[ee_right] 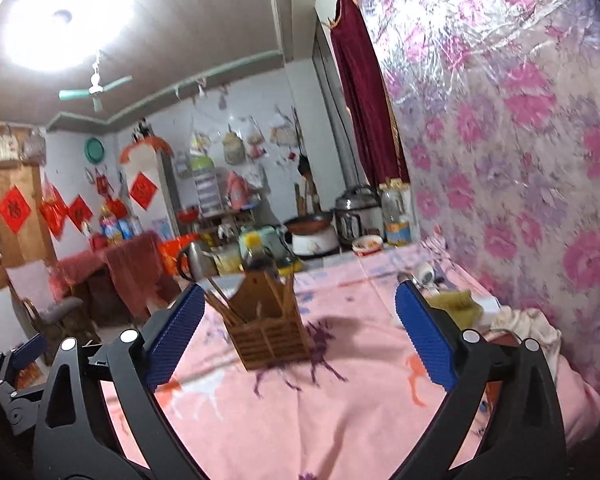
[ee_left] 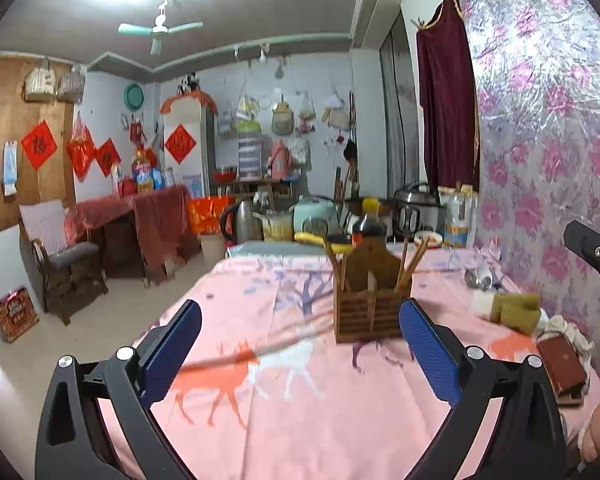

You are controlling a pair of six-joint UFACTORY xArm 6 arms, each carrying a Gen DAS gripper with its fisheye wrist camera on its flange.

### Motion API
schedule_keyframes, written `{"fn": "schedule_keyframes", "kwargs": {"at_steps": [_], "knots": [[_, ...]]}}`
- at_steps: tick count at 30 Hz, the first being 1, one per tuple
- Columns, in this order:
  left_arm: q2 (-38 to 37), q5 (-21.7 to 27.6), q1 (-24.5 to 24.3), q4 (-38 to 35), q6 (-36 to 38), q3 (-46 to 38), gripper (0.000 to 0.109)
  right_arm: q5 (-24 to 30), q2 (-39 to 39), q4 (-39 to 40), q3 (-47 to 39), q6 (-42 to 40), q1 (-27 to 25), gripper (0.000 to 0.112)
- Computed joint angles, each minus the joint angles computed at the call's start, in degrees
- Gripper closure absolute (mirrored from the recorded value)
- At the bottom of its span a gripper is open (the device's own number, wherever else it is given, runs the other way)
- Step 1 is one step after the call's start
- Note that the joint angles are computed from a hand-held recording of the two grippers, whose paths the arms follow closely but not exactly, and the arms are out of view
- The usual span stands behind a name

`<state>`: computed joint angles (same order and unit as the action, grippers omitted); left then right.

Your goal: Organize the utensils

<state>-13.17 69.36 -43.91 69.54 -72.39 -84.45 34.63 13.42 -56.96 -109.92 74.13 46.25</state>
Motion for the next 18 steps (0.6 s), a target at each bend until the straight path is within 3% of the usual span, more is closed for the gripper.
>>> {"fn": "schedule_keyframes", "kwargs": {"at_steps": [7, 18], "knots": [[-2.76, 0.75, -1.41, 0.67, -2.30, 2.88, 0.011, 3.78, -2.33, -2.75, 3.95, 0.79, 2.42, 0.020], [-1.46, 3.96, -3.55, 2.22, -1.97, 1.68, 0.011, 3.50, -2.81, -1.90, 5.34, -1.44, 3.07, 0.019]]}}
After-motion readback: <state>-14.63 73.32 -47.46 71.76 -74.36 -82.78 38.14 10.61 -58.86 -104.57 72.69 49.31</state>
